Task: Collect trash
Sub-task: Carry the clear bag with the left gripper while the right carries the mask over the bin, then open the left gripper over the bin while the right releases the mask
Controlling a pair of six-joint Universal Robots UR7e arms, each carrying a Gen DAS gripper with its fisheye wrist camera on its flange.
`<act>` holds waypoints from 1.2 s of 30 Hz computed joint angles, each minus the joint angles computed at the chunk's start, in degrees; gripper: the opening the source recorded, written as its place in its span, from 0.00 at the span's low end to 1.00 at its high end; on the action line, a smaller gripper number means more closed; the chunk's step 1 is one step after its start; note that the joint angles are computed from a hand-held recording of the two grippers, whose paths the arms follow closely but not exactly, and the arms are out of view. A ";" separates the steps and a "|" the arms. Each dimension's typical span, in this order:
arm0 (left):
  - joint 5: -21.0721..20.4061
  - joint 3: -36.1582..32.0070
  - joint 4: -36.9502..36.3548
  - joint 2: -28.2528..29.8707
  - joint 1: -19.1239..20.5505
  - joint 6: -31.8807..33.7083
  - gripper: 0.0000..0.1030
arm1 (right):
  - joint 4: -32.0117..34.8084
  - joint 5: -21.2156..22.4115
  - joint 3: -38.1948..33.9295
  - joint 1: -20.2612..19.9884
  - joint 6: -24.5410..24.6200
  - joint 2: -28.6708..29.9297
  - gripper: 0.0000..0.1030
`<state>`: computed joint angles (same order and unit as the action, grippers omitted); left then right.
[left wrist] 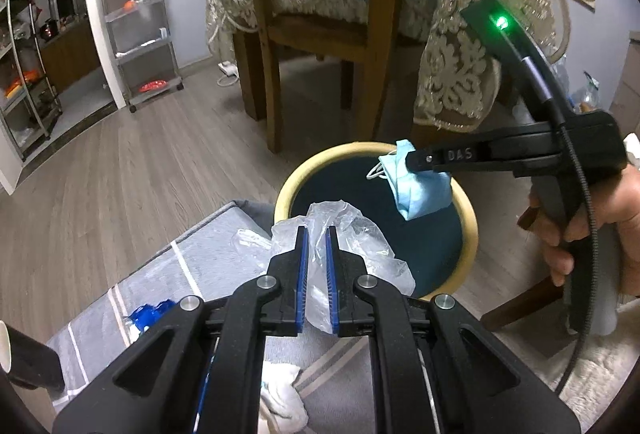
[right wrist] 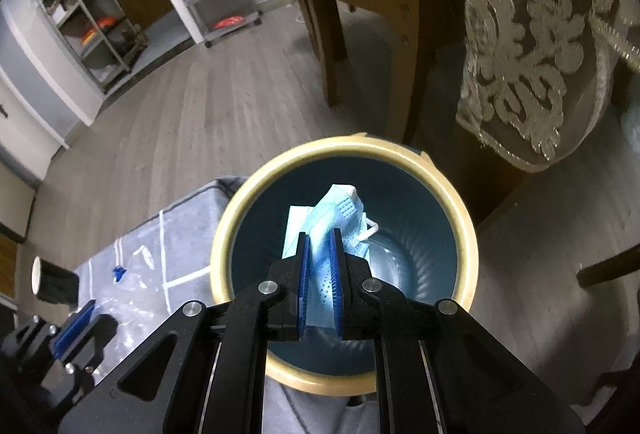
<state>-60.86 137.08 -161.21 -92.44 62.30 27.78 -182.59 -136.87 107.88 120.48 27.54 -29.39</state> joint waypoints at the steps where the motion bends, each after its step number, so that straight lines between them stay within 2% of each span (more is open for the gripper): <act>1: -0.05 -0.15 -0.44 0.70 0.22 0.16 0.08 | 0.24 0.08 0.13 -0.28 0.40 -0.16 0.11; 4: -0.71 -0.80 -1.58 3.21 0.87 0.39 0.08 | -0.42 0.59 0.39 -0.68 0.83 -0.38 0.11; 11: -1.15 -2.48 -3.69 8.16 1.88 -0.36 0.08 | 0.15 1.09 1.81 -1.56 6.85 -1.47 0.11; 17: 0.32 -2.93 -5.66 11.08 0.57 1.29 0.10 | -0.33 -0.10 2.34 -1.34 8.43 -1.71 0.11; 19: 0.65 -2.92 -6.18 11.37 0.27 1.52 0.18 | -0.81 -0.86 2.32 -1.12 8.18 -1.64 0.11; 21: 0.95 -2.36 -8.51 11.50 0.12 1.82 0.50 | -1.24 -1.30 2.35 -0.98 7.85 -1.70 0.13; 22: 0.99 -1.96 -10.16 11.54 0.01 2.06 0.54 | -1.24 -1.52 2.34 -0.95 7.86 -1.73 0.15; 24: 0.96 -1.71 -11.44 11.38 0.14 1.83 0.56 | -1.67 -1.44 2.57 -1.00 7.87 -1.87 0.20; 26: 1.21 -1.82 -11.25 11.26 0.26 1.22 0.58 | -1.96 -1.79 2.53 -0.86 7.95 -1.88 0.32; 28: 1.34 -1.71 -10.83 10.61 0.32 1.22 0.59 | -2.62 -1.84 2.55 -0.76 7.76 -1.82 0.39; 30: 1.87 -1.32 -10.75 9.55 0.24 1.64 0.64 | -3.86 -1.80 2.30 -0.52 7.08 -1.57 0.55; 32: 2.61 -0.90 -10.74 8.25 0.11 1.65 0.70 | -6.26 -1.88 1.94 -0.09 5.83 -1.07 0.78; 34: 2.97 -0.57 -9.86 6.02 0.13 1.47 0.75 | -7.42 -2.69 1.44 0.69 4.73 -0.75 0.88; 36: 3.53 -0.17 -9.24 3.85 0.13 1.26 0.83 | -8.44 -3.74 0.23 1.90 2.58 0.13 0.92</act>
